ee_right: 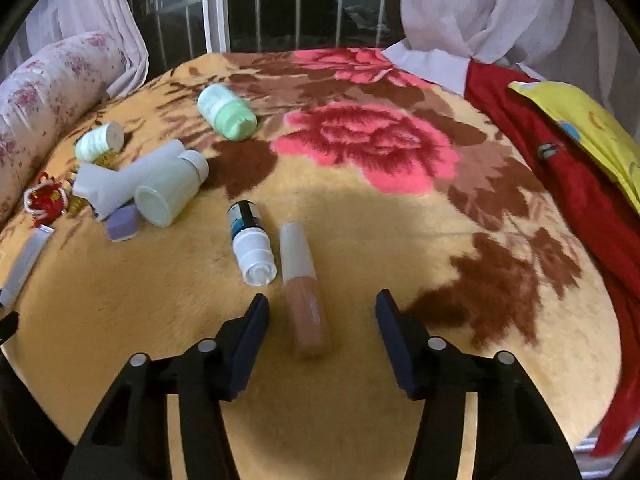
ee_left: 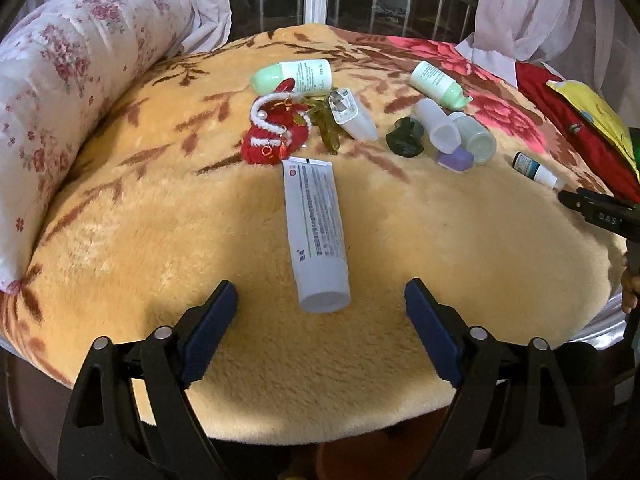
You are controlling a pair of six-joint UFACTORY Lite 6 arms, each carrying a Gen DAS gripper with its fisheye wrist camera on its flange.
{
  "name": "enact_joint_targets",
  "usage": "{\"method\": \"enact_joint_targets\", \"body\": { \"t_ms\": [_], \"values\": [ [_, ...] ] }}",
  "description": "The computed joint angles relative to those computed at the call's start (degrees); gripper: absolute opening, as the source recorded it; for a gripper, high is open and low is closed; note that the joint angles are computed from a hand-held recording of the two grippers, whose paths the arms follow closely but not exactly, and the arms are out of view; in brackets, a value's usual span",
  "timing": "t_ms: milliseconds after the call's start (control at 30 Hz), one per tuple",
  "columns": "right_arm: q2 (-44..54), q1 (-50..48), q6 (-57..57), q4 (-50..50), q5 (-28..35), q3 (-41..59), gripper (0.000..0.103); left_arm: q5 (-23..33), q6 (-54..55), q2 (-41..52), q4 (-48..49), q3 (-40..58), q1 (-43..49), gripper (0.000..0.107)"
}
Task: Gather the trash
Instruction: 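Grasp the beige tube with the right gripper while the left grasps the white ointment tube, then drop both tubes into the orange bin, opening both grippers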
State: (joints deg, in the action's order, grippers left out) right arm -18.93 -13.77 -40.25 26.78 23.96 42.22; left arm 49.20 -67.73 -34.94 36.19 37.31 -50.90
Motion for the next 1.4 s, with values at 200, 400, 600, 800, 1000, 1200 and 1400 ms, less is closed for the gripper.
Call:
{"method": "enact_joint_targets", "body": {
  "t_ms": [200, 400, 600, 800, 1000, 1200, 1400],
  "values": [
    [4.69, 3.99, -0.27, -2.29, -6.74, 0.63, 0.035, -0.05, -0.98, 0.89, 1.38, 0.33, -0.23, 0.086],
    [2.04, 2.9, -8.78, 7.37, -7.72, -2.23, 0.017, -0.55, -0.97, 1.19, 1.79, 0.38, 0.45, 0.087],
    [-4.93, -1.4, -18.66, 19.01, -3.37, -6.55, 0.017, -1.8, 2.44, -1.34, -0.01, -0.32, 2.77, 0.087],
    [-15.18, -7.64, -25.88, 26.89, 4.92, -12.02, 0.018, -5.6, 2.89, 2.35, 1.24, 0.32, 6.44, 0.087],
    [-23.04, -12.69, -25.04, 26.7, 12.65, -14.45, 0.018, -10.82, -11.92, 8.67, 18.34, -1.98, 7.03, 0.064],
    [-29.3, -14.04, -20.0, 23.37, 16.75, -16.62, 0.018, -3.77, -20.16, 7.72, 25.53, -3.53, -2.24, 0.029],
    [-38.1, -11.04, -11.51, 18.5, 19.52, -18.97, 0.018, -1.16, -21.64, -1.32, 22.39, -6.85, -5.99, 0.029]
  ]
}}
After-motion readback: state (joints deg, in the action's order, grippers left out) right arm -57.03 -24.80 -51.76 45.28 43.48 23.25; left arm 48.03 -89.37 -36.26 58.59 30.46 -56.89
